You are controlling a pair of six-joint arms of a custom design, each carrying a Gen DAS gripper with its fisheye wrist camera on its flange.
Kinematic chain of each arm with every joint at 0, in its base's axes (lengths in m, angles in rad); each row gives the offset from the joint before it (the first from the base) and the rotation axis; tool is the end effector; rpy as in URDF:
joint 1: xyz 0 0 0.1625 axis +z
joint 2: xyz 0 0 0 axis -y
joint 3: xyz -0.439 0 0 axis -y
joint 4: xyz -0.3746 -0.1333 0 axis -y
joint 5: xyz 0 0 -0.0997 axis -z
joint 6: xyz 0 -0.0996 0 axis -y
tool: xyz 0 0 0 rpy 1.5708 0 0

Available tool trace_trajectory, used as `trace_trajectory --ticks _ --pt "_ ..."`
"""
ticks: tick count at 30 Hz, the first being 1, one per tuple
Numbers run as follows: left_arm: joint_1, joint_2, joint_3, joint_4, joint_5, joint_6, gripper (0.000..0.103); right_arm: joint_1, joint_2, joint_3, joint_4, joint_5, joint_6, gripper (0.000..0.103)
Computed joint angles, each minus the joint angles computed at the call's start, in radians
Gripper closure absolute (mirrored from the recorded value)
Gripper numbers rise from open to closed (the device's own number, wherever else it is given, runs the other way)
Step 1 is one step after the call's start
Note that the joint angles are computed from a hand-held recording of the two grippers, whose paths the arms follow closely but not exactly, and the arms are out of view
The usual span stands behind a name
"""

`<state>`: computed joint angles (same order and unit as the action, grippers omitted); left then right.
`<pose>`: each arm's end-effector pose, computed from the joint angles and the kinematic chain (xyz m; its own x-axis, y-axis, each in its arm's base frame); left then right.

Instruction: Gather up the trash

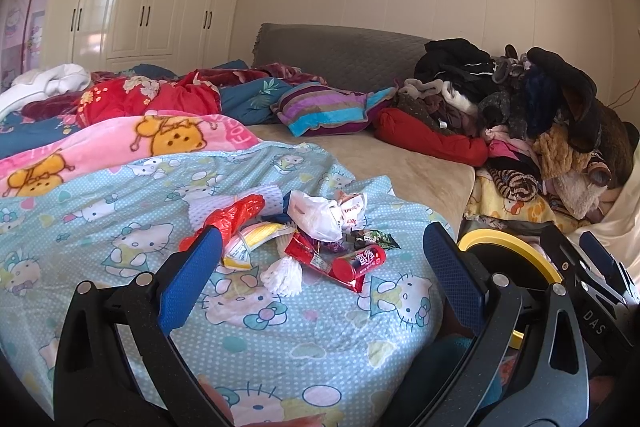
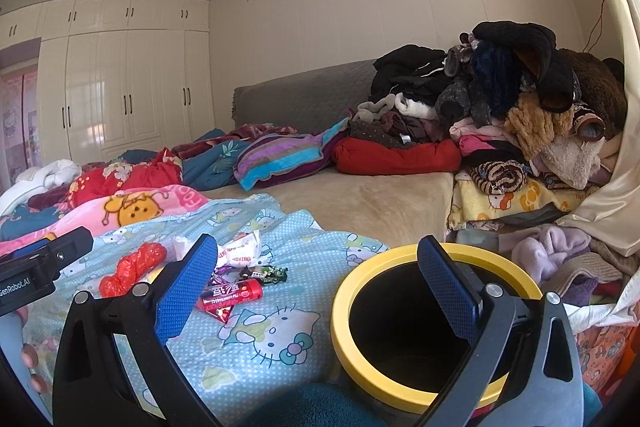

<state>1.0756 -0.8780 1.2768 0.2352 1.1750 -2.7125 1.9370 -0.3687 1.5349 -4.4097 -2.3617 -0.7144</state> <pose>-0.1533 -0.6452 0.2201 -0.7554 0.3670 -0.5429 0.6552 0.4052 -0.6376 0.2791 -0.5532 0.0827 -0.7112 0.3709 0.5971 -0.5686 0.1959 -0.7990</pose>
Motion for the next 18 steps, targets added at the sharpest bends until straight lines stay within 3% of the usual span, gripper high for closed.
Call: trace_trajectory --ticks 11,18 --pt "0.002 0.001 -0.003 0.003 0.005 -0.001 0.011 -0.003 -0.001 0.005 0.003 0.008 -0.004 0.006" --pt "0.001 0.001 -0.007 0.011 0.004 -0.007 0.011 -0.02 0.0 0.028 0.089 0.061 0.021 0.006"
